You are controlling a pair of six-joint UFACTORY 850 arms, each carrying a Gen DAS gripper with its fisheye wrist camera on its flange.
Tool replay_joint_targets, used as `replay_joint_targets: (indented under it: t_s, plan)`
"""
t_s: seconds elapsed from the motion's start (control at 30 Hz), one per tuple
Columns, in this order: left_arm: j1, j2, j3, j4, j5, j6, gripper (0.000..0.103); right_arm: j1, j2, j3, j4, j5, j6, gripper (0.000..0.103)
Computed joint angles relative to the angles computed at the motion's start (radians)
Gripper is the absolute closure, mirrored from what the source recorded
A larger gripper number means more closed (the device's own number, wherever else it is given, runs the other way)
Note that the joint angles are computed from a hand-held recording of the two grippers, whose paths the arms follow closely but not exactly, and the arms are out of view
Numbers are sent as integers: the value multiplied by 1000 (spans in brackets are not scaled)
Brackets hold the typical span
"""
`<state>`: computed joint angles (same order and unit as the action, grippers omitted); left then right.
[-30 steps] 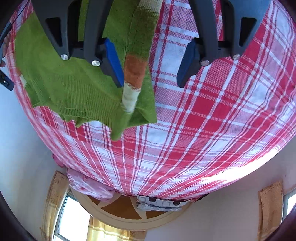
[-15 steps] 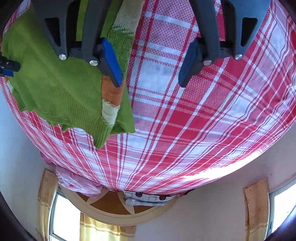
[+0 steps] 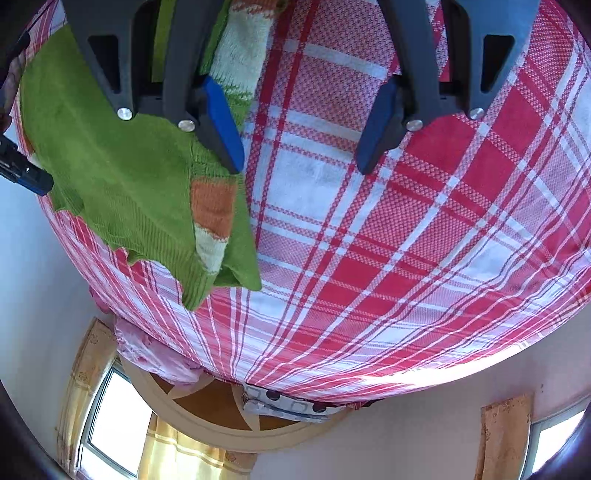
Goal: Fold small clothes
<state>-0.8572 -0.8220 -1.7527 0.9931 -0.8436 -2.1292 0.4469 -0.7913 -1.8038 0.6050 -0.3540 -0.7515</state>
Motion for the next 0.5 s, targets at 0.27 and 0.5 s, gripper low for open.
replay_joint_targets:
  t_s: [0.27, 0.5]
  plan:
    - [-3, 7, 15, 34, 17, -27, 37, -6, -239, -362, -248, -158, 209, 59]
    - [-3, 20, 41, 74, 43, -72, 37, 7, -249, -372, -295, -186, 167, 99]
